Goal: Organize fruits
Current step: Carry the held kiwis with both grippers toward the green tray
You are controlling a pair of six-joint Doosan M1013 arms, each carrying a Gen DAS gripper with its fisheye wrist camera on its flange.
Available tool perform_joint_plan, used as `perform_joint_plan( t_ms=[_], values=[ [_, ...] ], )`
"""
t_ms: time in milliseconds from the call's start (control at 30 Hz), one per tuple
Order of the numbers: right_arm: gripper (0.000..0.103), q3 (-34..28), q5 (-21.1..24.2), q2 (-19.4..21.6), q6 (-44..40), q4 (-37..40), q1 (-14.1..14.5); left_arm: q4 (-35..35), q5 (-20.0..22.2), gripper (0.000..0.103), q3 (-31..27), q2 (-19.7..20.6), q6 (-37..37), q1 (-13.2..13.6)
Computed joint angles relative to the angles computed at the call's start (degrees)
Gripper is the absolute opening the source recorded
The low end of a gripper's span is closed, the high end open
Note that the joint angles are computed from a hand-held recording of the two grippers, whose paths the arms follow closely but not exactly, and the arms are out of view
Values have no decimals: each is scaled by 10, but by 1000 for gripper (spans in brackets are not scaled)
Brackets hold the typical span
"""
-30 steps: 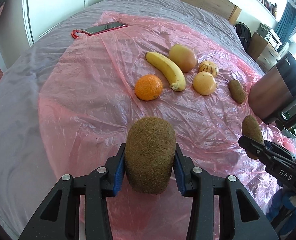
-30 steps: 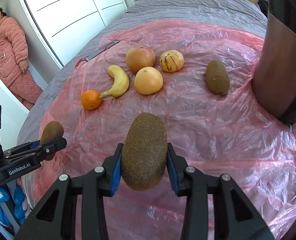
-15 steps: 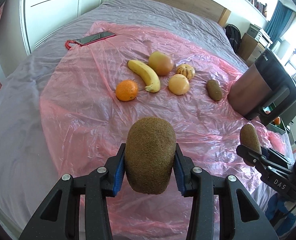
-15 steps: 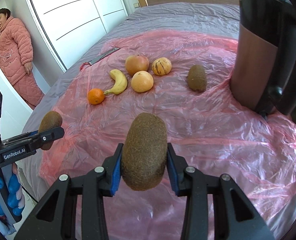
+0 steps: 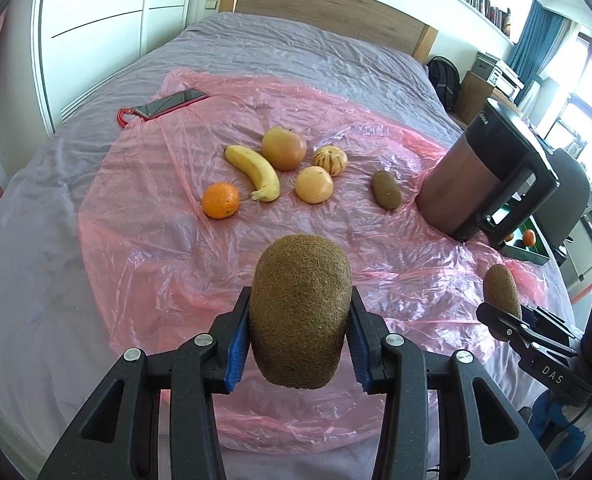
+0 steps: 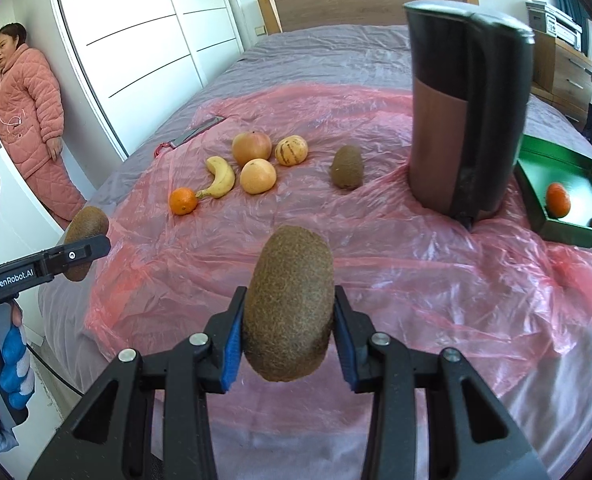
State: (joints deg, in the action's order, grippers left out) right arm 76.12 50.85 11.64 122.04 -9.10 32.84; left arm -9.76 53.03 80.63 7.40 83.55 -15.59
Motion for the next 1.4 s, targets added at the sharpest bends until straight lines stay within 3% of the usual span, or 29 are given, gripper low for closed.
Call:
perform_joint_plan(
  t_ms=[767,1100,1400],
  values=[
    [47,83,-5,-98,105,-106,-25,-94,-2,38,-51,-3,69,-63],
    [47,98,7,-123,131,-135,-67,-156,16,38,-128,37,112,-102],
    [47,107,0,-138,129,-147,-141,-179,66,38,-247,121,136,-158]
  ],
)
